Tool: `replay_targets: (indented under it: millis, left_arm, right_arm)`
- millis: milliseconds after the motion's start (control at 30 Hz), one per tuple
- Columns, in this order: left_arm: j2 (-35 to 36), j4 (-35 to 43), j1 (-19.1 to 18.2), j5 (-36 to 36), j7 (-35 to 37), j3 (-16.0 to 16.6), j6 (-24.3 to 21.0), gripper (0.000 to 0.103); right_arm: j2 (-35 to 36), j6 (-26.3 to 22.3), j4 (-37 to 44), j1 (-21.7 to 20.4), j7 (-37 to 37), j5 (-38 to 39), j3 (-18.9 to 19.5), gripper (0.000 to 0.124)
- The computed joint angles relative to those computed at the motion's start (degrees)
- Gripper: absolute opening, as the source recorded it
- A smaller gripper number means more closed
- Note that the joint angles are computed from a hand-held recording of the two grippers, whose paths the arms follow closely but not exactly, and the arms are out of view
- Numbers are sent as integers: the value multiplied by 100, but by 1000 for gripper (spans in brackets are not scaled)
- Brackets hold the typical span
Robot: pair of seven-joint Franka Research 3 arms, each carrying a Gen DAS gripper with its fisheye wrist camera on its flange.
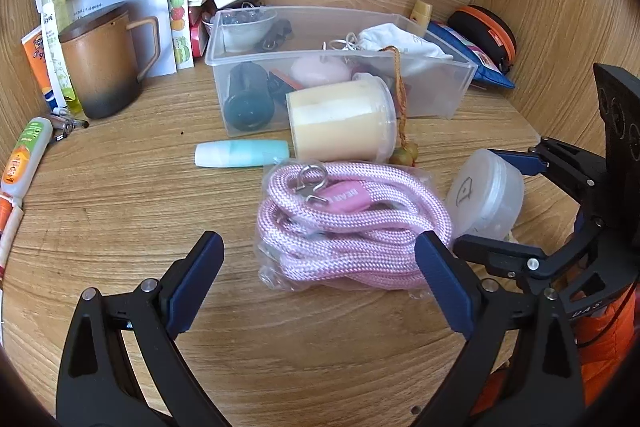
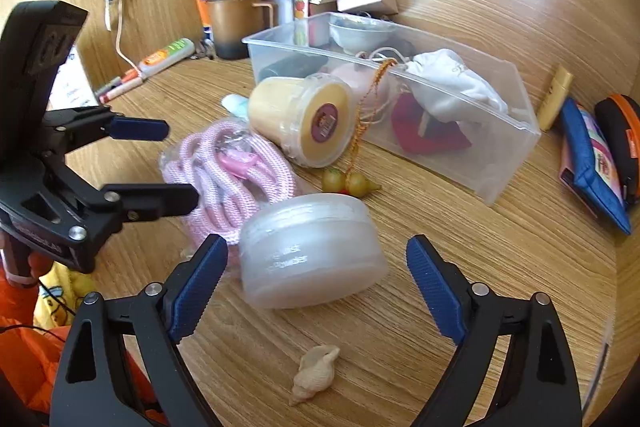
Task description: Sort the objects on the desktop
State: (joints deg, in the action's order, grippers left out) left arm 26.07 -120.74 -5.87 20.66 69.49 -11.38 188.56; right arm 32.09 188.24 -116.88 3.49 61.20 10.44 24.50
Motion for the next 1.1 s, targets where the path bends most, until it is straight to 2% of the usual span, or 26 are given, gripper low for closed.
replay_targets:
  millis: [100,300,400,567,767,900,1100]
  left_arm:
    - [7,5,-19,-3,-15,-20,-45,97]
    - [45,103,-134,-26,-28,-9,-200,97]
    - [60,192,-563,-53,-110,375,-241,100]
    - [148,371,-981,-43,-247,740,-347,103]
    - [174,488,-1020,21,-343,748,-516,103]
    - [207,548,-796,27,-316,508,-615,103]
    - [228,596,-1003,124,-428,712,-644,103]
  right_arm:
    - [41,-83,2,-255,-130,-119,244,66]
    - [48,39,-120,-592,-229,-159,513,65]
    - [16,147,-178,-703,-174,-212,538,65]
    - [34,237,-222,-1116,-34,-432,783,65]
    - [68,312,-240,-1300,129,-728,862,65]
    - [116,316,-216,-1323,220,-890,864,65]
    - [188,311,-202,-1480,299,-1065,988,65]
